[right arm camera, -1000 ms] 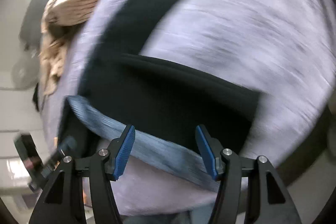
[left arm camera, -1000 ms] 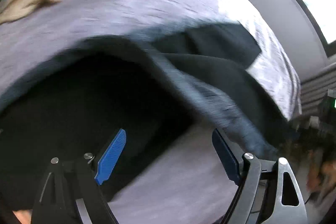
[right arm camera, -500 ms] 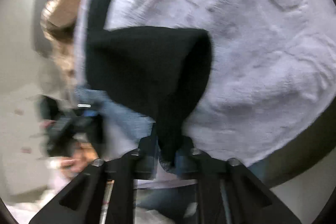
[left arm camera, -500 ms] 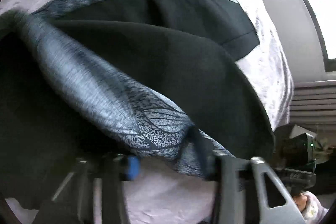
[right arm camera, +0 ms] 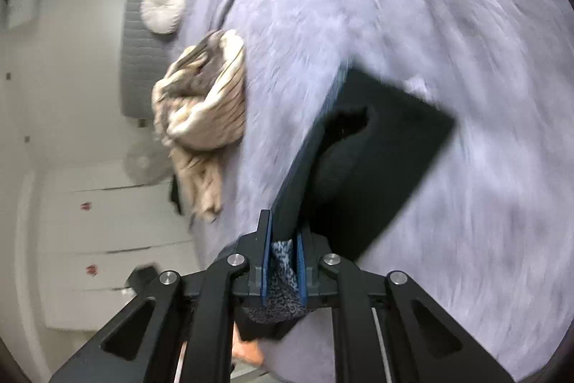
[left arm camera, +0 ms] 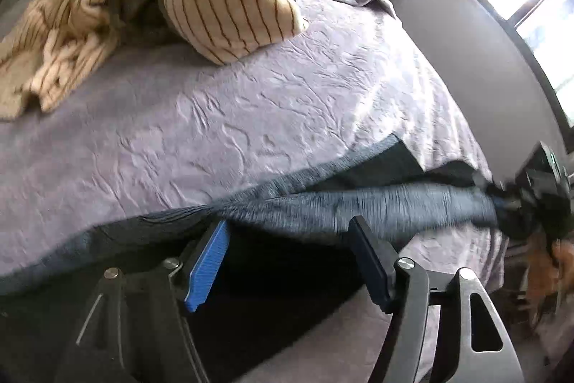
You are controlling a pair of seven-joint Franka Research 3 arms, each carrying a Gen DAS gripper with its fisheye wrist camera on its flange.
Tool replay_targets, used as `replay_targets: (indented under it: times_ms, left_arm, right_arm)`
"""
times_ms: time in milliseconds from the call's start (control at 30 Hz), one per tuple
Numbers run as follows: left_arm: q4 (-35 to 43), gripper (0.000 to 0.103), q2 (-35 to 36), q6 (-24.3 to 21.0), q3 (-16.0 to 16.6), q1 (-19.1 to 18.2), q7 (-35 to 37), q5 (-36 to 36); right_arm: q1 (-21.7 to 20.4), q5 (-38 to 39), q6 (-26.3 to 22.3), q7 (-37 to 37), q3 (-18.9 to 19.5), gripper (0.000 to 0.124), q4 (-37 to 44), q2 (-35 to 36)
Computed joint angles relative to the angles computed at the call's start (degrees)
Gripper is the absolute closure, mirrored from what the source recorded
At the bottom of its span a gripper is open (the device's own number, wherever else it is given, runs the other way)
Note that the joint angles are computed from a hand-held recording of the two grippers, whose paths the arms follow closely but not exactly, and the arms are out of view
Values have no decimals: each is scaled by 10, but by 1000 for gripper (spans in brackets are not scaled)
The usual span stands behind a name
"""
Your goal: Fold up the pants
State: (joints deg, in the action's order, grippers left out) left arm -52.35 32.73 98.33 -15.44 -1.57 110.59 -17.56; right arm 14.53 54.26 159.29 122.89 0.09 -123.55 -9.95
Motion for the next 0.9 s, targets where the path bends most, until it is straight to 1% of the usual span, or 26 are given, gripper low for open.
replay_targets:
  times_ms: [67,100,133,167,200,233,267,300,333,367,400,467,500,600,667,767,833,900]
  left_arm:
    - [10,33,4,2,2,-5,5,11]
    - [16,33,6,0,4,-2,10,13]
    - [33,33,13,-10,5,2,11,14]
    - [44,33,20,-15,6,4,10,15]
    - [47,26,22,-12,9,6,9,20]
    - [45,19,21,-5,16,6,7,31]
    - [34,16,19,11,21,1,2,42]
    - [25,16,18,19,24,-1,-2,52]
    - [20,16,19,19,28,0,-6,62]
    - [-5,16,10,31,31,0,-9,71]
    - [-18,16,6,34,37,0,-15,85]
    - [-74,16,-23,46,38,16,-19,81]
    - [-103,16,-41,52,36,25,-19,75]
    - [-189,16,-93,60,39,45,-16,57]
    - [-238,16,-122,69,46,48,-16,62]
    - [-269,16,-132,81,57,48,-32,71]
    - [-284,16,-130,103,64,46,-46,89]
    - [-280,16,-120,101,67,47,-59,96]
  right_arm:
    - [-8,7,-5,5,-9,109,42,44]
    - [-14,4,-8,12,-9,107,51,54]
    - [-20,-11,-11,25,-7,106,60,64]
    - [-27,-39,-23,46,-6,102,81,82]
    - [-36,-53,-38,45,-9,97,87,86]
    - [-43,-88,-55,59,-9,79,108,101]
    - [-50,-148,-79,86,-10,54,131,116]
    - [-52,-196,-90,106,-9,48,139,116]
    - [-53,-239,-92,120,-7,47,147,117]
    - [-54,-246,-88,104,-4,47,146,113]
    - [-55,-240,-85,86,-2,47,144,109]
    - [-51,-238,-77,76,5,48,115,86]
    - [-49,-217,-74,60,6,48,101,79]
    - [-29,-90,-62,-28,12,52,58,69]
    - [-20,-58,-59,-48,17,53,53,81]
    - [-8,46,-16,-108,28,55,49,104]
    - [-4,129,8,-171,36,55,63,127]
    - [-4,161,17,-196,43,58,87,153]
